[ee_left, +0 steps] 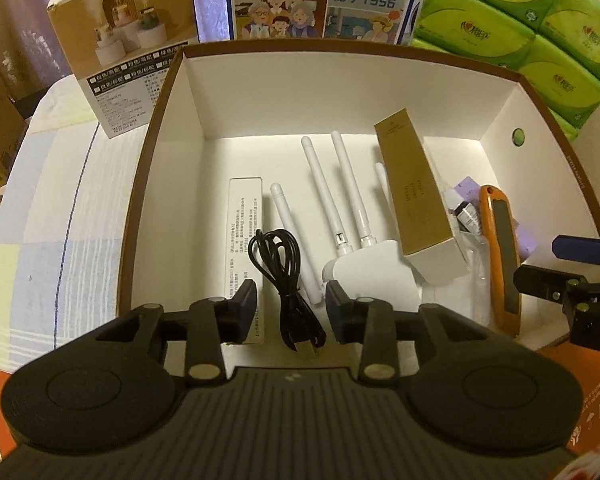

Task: Organize rigid objects
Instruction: 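Release the USB cable and orange knife into the box with both grippers, then move both grippers back to the mat toward the white tube and white stand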

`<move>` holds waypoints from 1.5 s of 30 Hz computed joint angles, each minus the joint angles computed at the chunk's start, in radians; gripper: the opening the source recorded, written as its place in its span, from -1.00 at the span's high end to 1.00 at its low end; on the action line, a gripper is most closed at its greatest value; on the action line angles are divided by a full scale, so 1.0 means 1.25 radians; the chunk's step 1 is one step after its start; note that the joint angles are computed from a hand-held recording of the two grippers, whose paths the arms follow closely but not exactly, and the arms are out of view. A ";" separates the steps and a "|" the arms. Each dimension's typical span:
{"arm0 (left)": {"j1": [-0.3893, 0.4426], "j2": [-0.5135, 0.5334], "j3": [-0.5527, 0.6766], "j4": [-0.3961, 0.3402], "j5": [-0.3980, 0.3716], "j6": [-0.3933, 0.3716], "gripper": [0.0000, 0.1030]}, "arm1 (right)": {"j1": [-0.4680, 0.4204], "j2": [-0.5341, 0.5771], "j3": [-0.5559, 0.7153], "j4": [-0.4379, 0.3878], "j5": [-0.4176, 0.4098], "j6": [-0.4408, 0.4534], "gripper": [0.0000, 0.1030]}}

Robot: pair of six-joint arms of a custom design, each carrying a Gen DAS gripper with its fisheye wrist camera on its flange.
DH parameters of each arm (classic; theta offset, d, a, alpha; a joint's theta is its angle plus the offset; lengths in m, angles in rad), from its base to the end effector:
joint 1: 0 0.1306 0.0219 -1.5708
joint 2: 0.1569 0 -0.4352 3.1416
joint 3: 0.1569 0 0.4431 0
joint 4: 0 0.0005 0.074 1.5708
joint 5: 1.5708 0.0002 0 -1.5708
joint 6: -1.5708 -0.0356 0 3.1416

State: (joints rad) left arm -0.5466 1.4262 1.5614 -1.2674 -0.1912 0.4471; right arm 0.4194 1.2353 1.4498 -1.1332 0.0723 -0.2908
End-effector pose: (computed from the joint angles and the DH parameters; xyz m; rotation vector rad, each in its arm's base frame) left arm 0.4410 -0.2610 0.5268 0.0757 2.6659 -0.0585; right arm 0.4066 0.1779 0.5660 -0.1300 2.4948 0.2089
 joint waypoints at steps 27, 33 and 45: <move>-0.099 -0.117 0.002 0.003 -0.087 0.037 0.37 | 0.046 -0.142 -0.045 0.056 0.009 -0.084 -0.16; -0.140 -0.155 -0.016 -0.012 -0.119 0.069 0.37 | 0.080 -0.177 -0.059 0.049 -0.005 -0.097 -0.16; -0.229 -0.219 -0.055 -0.060 -0.156 0.166 0.37 | 0.165 -0.240 -0.107 0.036 -0.002 -0.149 -0.16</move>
